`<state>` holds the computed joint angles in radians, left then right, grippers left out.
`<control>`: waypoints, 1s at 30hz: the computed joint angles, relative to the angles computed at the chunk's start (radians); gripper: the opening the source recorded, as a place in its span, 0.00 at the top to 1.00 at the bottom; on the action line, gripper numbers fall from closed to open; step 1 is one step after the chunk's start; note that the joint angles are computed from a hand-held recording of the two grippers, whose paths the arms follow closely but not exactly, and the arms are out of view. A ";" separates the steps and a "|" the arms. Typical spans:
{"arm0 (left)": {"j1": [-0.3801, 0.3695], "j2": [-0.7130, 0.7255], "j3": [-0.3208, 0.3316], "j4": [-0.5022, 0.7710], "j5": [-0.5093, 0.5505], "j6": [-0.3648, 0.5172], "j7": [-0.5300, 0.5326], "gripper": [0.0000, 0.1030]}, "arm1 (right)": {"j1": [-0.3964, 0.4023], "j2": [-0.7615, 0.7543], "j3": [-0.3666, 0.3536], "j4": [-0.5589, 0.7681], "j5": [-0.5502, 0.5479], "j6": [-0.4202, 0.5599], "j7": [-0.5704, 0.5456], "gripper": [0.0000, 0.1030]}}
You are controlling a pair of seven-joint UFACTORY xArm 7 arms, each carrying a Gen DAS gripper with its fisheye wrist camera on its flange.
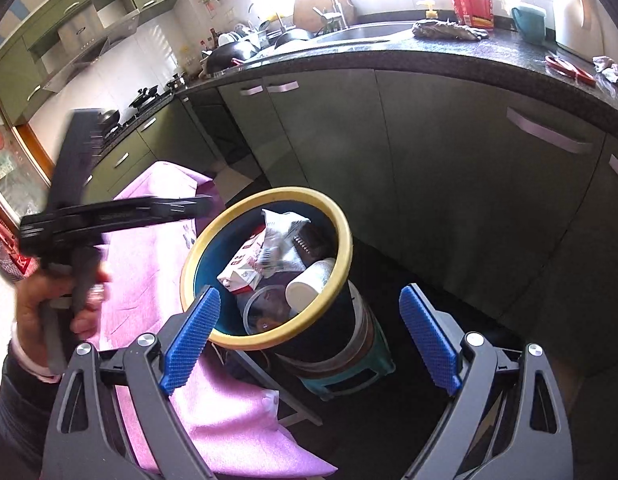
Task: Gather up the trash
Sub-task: 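Carry the silver wrapper over the bin and open the left tool, then grasp the white tissue on the table with the right tool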
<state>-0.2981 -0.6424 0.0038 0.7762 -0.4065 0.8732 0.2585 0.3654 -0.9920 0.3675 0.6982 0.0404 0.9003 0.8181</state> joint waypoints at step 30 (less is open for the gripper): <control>0.567 -0.212 0.670 0.018 0.123 -0.004 0.444 0.15 | 0.436 1.252 0.126 0.985 -0.230 -0.215 -0.363 0.15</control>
<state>0.2692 -0.8546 0.6742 0.7943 -0.2840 0.8692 0.7028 0.8018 0.2598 0.4933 1.6836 -0.1898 0.6850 0.4550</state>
